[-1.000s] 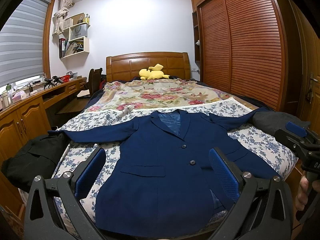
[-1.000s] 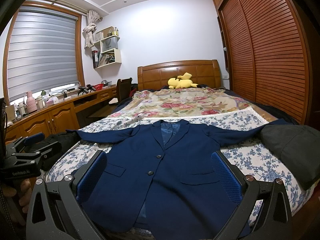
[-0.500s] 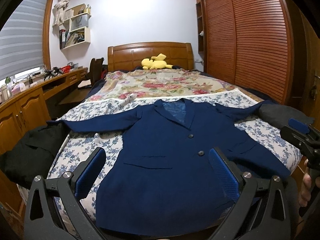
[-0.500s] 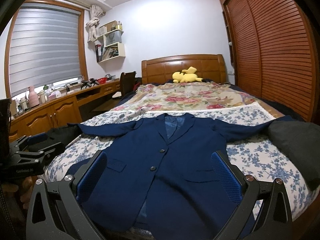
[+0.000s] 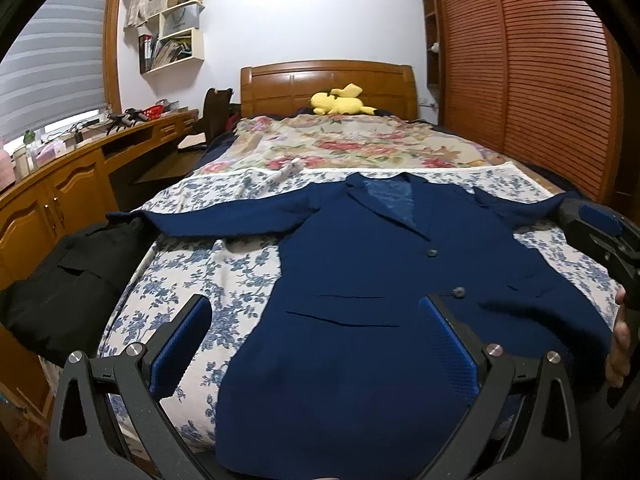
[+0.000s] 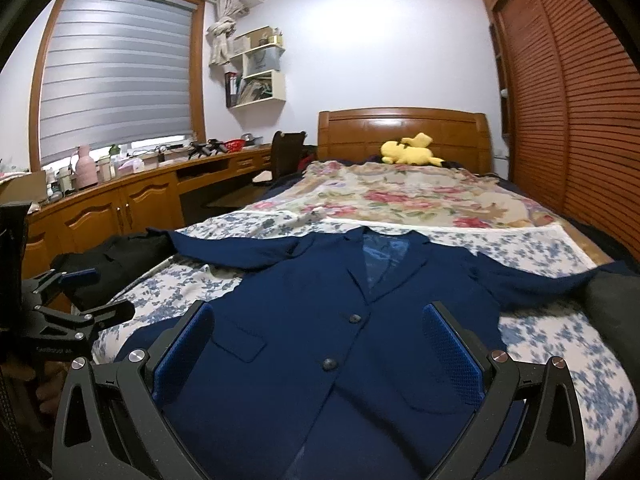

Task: Fold large clothes
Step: 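Move the left gripper to the cuff of the sleeve nearest it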

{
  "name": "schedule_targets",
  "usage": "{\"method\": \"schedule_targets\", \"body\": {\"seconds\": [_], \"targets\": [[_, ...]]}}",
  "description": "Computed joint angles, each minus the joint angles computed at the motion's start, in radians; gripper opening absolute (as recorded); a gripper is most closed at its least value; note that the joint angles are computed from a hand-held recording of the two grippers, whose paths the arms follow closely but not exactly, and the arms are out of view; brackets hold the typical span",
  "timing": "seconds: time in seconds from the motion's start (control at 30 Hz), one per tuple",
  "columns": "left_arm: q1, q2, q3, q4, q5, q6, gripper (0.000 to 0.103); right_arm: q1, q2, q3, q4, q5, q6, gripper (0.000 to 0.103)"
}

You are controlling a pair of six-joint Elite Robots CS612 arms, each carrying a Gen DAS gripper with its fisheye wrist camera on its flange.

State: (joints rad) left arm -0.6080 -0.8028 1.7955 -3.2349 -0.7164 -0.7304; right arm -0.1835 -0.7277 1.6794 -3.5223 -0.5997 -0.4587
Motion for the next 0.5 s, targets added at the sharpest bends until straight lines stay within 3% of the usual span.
{"method": "schedule_targets", "body": {"seconds": [0.3,0.5], "targets": [[0.039,0.008,-0.013,0.115,0.016,-0.039,0.103,0.052,0.064,-0.159,0.183,0.032,-0.084,0.103],[0.076,0.014,-0.023,0.172,0.002,-0.063,0.103,0.083,0.109,-0.256,0.334,0.022,-0.19,0.103]]}}
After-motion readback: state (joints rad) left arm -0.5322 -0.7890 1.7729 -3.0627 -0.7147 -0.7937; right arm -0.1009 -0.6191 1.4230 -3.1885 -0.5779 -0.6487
